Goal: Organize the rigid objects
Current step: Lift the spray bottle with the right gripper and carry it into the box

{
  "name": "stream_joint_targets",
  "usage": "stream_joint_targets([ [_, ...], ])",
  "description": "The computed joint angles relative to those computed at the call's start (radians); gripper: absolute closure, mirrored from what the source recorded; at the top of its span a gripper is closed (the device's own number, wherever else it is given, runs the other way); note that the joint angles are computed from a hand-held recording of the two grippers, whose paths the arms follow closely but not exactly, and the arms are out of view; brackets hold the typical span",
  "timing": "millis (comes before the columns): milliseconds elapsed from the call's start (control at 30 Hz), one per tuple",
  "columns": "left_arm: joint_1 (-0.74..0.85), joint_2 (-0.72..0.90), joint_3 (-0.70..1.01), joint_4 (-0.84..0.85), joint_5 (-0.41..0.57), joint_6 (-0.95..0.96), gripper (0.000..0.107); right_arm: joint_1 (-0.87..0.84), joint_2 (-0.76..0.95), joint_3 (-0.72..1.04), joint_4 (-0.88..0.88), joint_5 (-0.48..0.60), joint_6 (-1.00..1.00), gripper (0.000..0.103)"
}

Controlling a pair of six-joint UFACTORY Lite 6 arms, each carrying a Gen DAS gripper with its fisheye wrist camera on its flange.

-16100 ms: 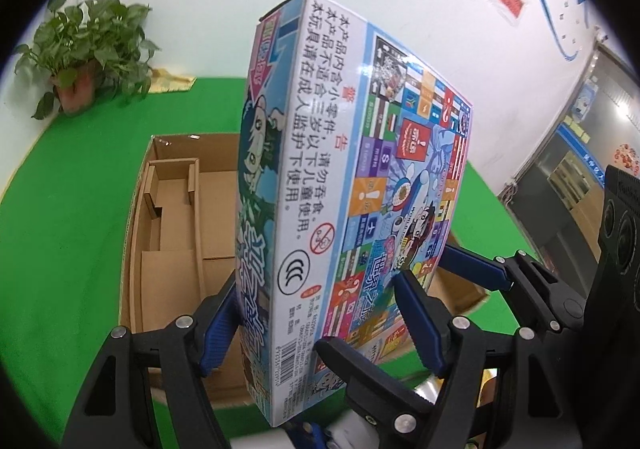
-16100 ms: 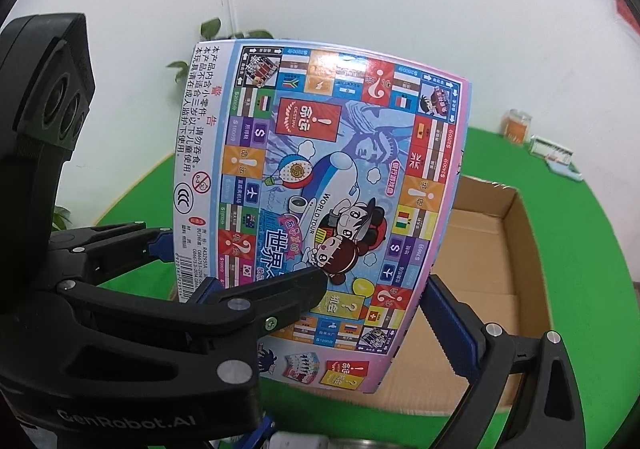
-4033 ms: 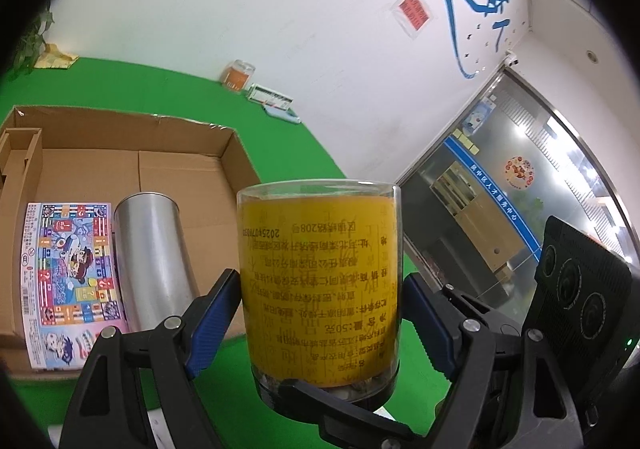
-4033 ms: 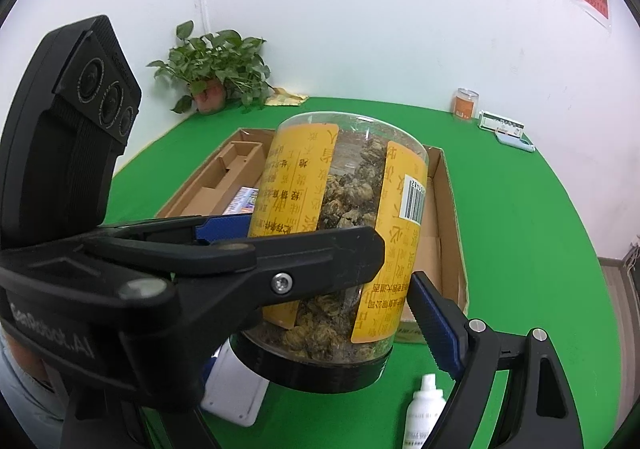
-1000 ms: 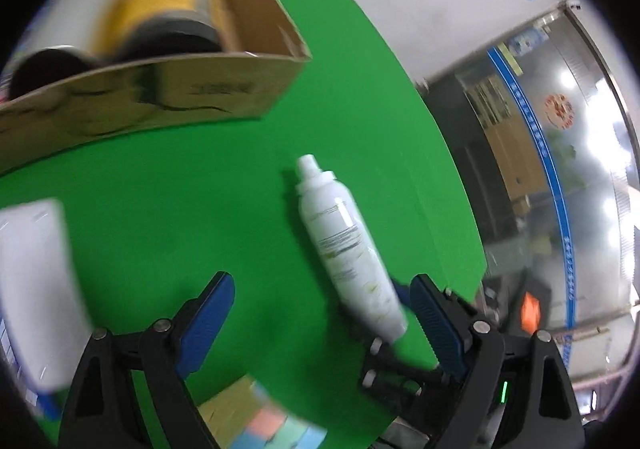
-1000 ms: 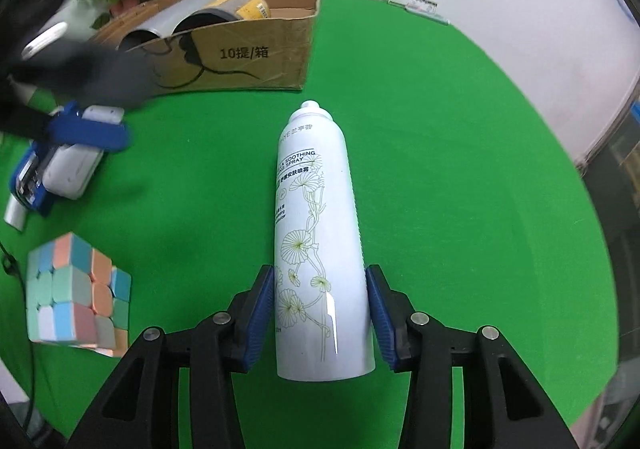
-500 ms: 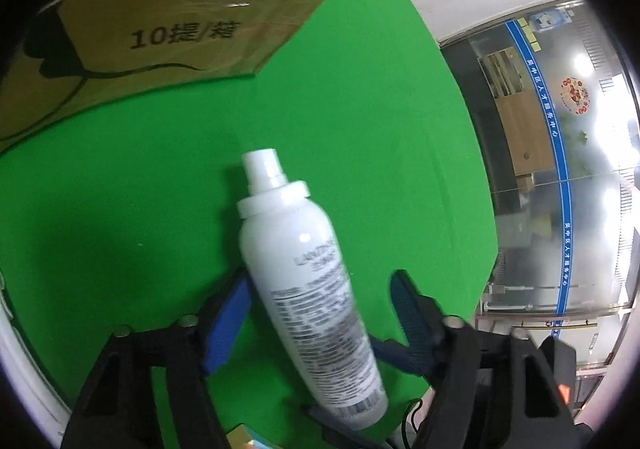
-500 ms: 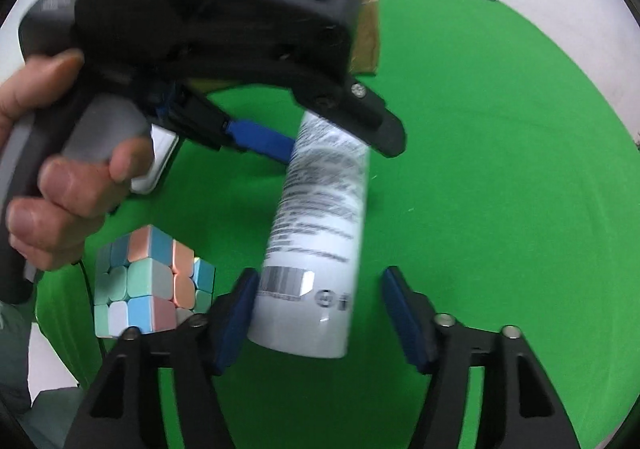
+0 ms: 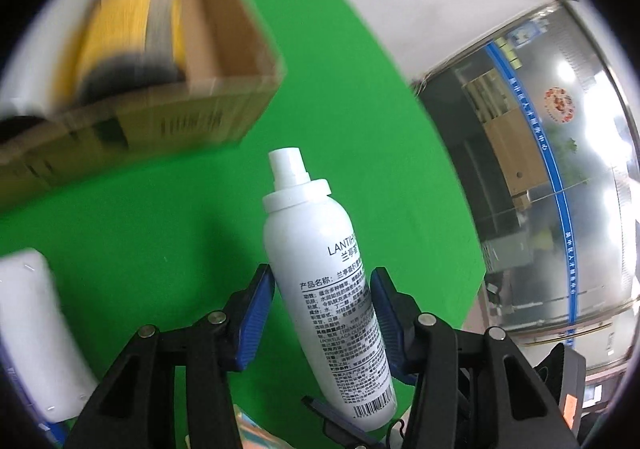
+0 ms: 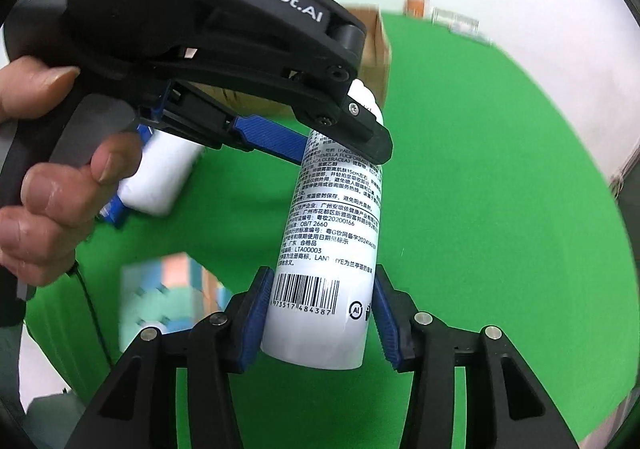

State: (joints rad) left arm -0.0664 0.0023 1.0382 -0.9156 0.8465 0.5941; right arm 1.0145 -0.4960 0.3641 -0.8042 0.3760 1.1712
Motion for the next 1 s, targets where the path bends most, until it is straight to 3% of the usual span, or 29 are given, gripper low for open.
stream_joint_targets([
  [233,0.034,-0.132,0.046,0.061,0.025,-0.049,0.059,0.184,-0.079,0.117,-0.098,0.211,0.119,0.058],
  [300,0.049,-0.128,0.060,0.063,0.032,-0.045,0.059,0.197,-0.059,0.145,-0.110,0.219,0.131,0.058],
  [667,0.089,-0.012,0.178,0.057,0.054,-0.003,0.059,0.150,0.075,0.254,-0.115,0.174,0.125,0.058],
  [833,0.101,0.072,0.276,0.053,0.073,-0.006,0.059,0.016,0.074,0.285,-0.008,0.112,-0.075,0.058],
  [1000,0.110,0.192,0.444,0.084,0.095,-0.035,0.059,-0.094,0.205,0.393,0.039,0.035,-0.210,0.057],
])
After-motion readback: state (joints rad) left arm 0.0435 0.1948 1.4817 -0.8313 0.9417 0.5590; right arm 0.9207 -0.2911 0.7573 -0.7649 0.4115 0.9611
